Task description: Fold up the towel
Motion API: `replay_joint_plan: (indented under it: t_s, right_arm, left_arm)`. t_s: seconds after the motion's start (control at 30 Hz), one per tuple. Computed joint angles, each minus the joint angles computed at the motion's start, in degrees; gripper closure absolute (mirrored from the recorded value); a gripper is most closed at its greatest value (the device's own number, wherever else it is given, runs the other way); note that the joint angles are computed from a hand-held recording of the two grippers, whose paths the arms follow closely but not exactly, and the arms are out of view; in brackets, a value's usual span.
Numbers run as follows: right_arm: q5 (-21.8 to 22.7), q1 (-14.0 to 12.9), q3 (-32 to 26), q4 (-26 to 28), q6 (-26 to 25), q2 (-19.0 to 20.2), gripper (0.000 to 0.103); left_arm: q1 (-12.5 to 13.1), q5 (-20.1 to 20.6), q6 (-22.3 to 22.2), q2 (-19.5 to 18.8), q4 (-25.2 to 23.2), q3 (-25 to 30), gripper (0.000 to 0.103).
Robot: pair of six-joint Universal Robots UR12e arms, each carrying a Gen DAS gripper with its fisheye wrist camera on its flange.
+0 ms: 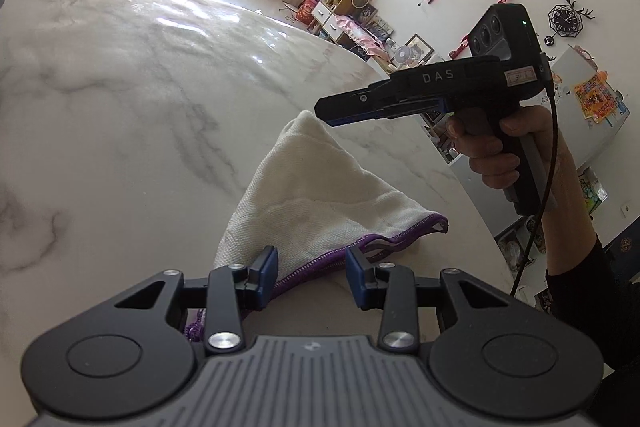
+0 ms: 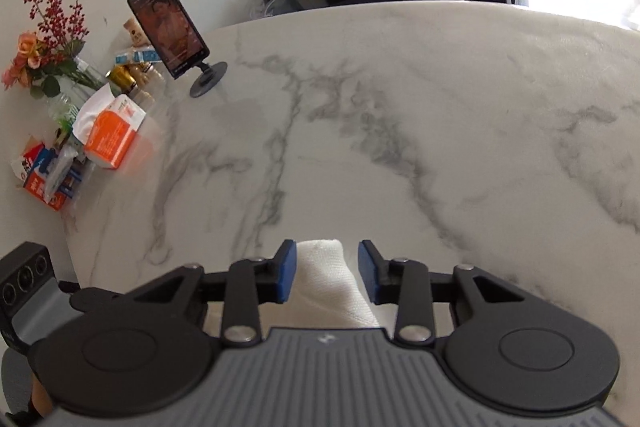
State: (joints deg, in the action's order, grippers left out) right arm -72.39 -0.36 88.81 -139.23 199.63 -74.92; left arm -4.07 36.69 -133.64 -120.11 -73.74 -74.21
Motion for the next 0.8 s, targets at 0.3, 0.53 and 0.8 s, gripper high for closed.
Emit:
replay_joint_plan:
  t_s: [0.3, 0.53, 0.8]
  right_arm:
    - [0.56, 0.15, -0.70, -2.87, 0.57, 1.90, 0.098]
    - [-3.53, 1.08, -2.14, -0.53, -2.44, 2.60, 0.082]
    - [-5.00, 1.81, 1.32, -5.76, -5.82, -0.78, 0.085]
  left_arm:
    - [0.08, -0.38, 2.44, -0.55, -2.54, 0.91, 0.065]
    - [-0.08, -0.34, 2.84, -1.06, -4.92, 2.19, 0.065]
    - [-0.07, -4.84, 2.96, -0.66, -2.32, 2.80, 0.068]
